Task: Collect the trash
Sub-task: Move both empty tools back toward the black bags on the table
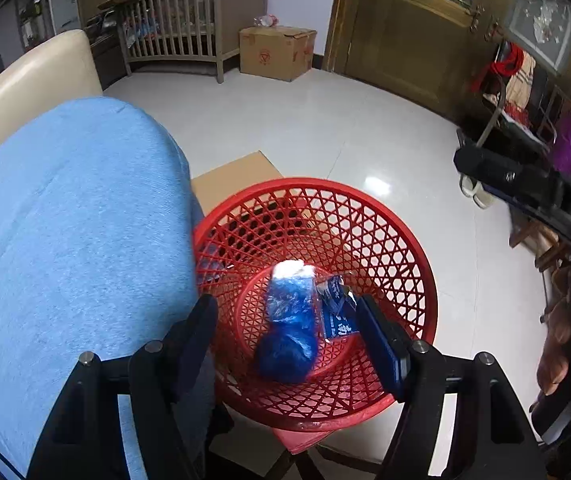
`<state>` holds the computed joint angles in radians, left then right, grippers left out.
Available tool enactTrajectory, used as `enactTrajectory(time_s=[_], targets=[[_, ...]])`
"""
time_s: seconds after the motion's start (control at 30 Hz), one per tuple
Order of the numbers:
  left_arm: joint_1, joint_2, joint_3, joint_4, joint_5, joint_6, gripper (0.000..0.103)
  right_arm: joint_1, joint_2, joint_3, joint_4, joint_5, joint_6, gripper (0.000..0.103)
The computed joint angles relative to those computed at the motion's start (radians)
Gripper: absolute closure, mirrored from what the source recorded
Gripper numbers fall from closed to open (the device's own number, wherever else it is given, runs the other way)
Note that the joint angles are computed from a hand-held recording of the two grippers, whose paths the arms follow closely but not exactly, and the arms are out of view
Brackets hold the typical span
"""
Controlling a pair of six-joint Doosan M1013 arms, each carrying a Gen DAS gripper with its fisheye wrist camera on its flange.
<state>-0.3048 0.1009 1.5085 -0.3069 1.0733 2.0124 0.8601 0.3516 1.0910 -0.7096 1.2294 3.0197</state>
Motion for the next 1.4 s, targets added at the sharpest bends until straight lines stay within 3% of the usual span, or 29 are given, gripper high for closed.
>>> enactTrajectory(time_s=[0.23, 0.53, 1.07, 1.23, 1.4], targets=[[0.064, -0.026, -0.008, -0.056, -0.034, -0.002, 0.031, 0.003, 0.021, -0.032, 0.015, -0.001, -0.036, 0.028], [0.173, -0.054, 0.018, -0.032, -0.080, -0.087, 0.029, 0.006, 0.090, -0.127, 0.095, -0.031, -0.160, 0.028], [0.460, -0.064, 0.076, 0.077, -0.163, -0.340, 0.029, 0.022, 0.318, -0.472, 0.297, 0.006, -0.482, 0.028], [0.511, -0.040, 0.077, 0.134, -0.159, -0.398, 0.029, 0.028, 0.379, -0.579, 0.333, 0.037, -0.554, 0.028], [0.523, -0.034, 0.079, 0.118, -0.154, -0.384, 0.029, 0.031, 0.432, -0.672, 0.366, 0.083, -0.603, 0.028]])
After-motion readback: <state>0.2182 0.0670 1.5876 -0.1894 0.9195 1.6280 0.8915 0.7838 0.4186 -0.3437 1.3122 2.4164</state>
